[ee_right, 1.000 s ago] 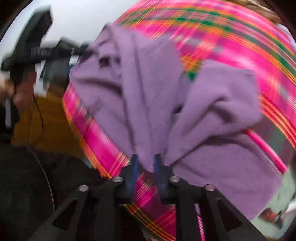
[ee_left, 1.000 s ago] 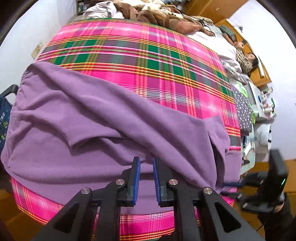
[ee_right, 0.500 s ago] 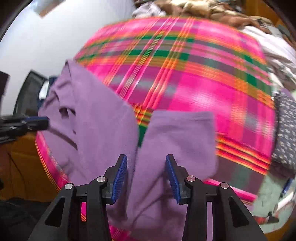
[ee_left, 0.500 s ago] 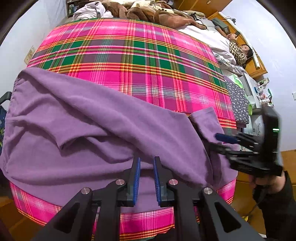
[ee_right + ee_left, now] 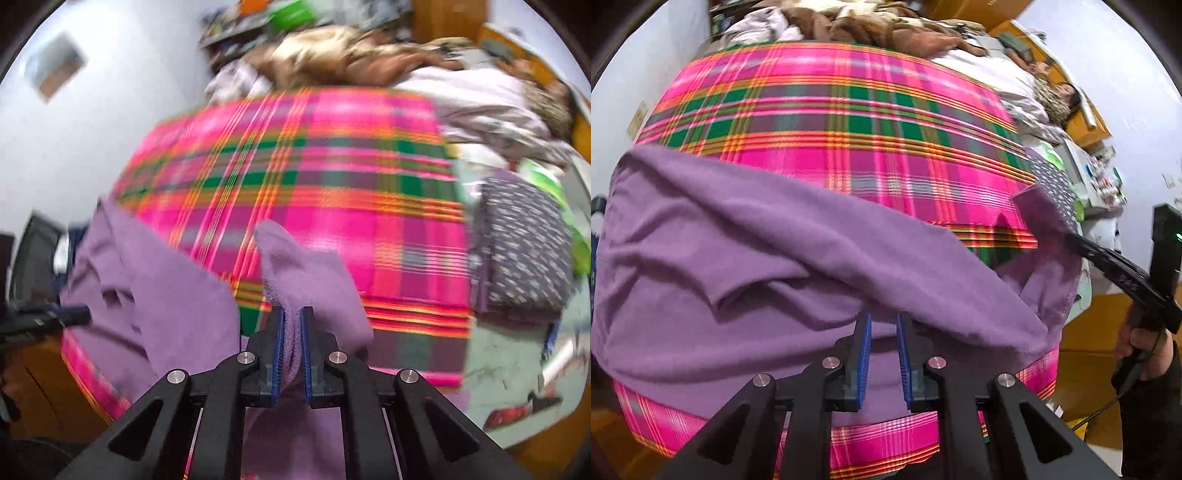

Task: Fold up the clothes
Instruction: 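Pull the leg fabric toward the waistband with the right gripper, then release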

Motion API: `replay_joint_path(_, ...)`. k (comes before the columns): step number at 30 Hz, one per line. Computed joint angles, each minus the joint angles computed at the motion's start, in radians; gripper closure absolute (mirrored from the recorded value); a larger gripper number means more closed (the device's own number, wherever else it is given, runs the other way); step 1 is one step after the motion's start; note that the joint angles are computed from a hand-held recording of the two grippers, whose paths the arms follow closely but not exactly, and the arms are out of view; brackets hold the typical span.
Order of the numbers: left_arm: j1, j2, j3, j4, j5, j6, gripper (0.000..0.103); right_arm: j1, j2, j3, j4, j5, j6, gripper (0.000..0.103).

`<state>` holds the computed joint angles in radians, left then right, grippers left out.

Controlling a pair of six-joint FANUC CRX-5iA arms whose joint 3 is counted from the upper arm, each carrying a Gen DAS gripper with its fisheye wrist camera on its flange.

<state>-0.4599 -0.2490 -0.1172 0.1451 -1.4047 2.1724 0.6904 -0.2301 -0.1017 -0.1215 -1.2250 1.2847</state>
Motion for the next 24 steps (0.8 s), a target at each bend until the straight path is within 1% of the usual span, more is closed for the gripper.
replay_joint_path(1, 0.001, 0.006, 0.006, 0.004, 0.001, -0.019, 0.088, 0.007, -0.032, -0.023, 0.024, 0.015, -0.056, 0.094)
replay_joint_path(3, 0.002, 0.022, 0.016, 0.017, 0.003, -0.063, 0.088, 0.017, -0.101, -0.083, 0.07, 0.014, -0.171, 0.094)
replay_joint_path(6, 0.003, 0.045, 0.029, 0.039, 0.005, -0.131, 0.088, 0.059, -0.202, -0.202, 0.143, -0.047, -0.355, 0.094)
replay_joint_path(10, 0.001, 0.076, 0.036, 0.067, -0.004, -0.217, 0.088, 0.091, -0.31, -0.327, 0.148, -0.156, -0.588, 0.094)
replay_joint_path(11, 0.0, 0.089, 0.04, 0.076, -0.008, -0.243, 0.088, 0.101, -0.333, -0.345, 0.151, -0.176, -0.631, 0.092)
replay_joint_path(14, -0.01, 0.115, 0.049, 0.09, -0.008, -0.292, 0.088, 0.15, -0.404, -0.389, 0.166, -0.204, -0.76, 0.091)
replay_joint_path(15, -0.014, 0.123, 0.052, 0.095, -0.008, -0.308, 0.088, 0.165, -0.421, -0.393, 0.175, -0.204, -0.788, 0.088)
replay_joint_path(17, -0.023, 0.142, 0.066, 0.098, -0.007, -0.322, 0.088, 0.192, -0.443, -0.396, 0.2, -0.189, -0.814, 0.078)
replay_joint_path(19, -0.03, 0.151, 0.074, 0.1, -0.005, -0.321, 0.088, 0.17, -0.432, -0.382, 0.211, -0.162, -0.763, 0.067)
replay_joint_path(20, -0.038, 0.156, 0.079, 0.099, 0.0, -0.313, 0.088, 0.149, -0.42, -0.371, 0.212, -0.146, -0.724, 0.066)
replay_joint_path(24, -0.066, 0.171, 0.098, 0.077, -0.002, -0.251, 0.088, -0.03, -0.306, -0.285, 0.118, -0.077, -0.45, 0.063)
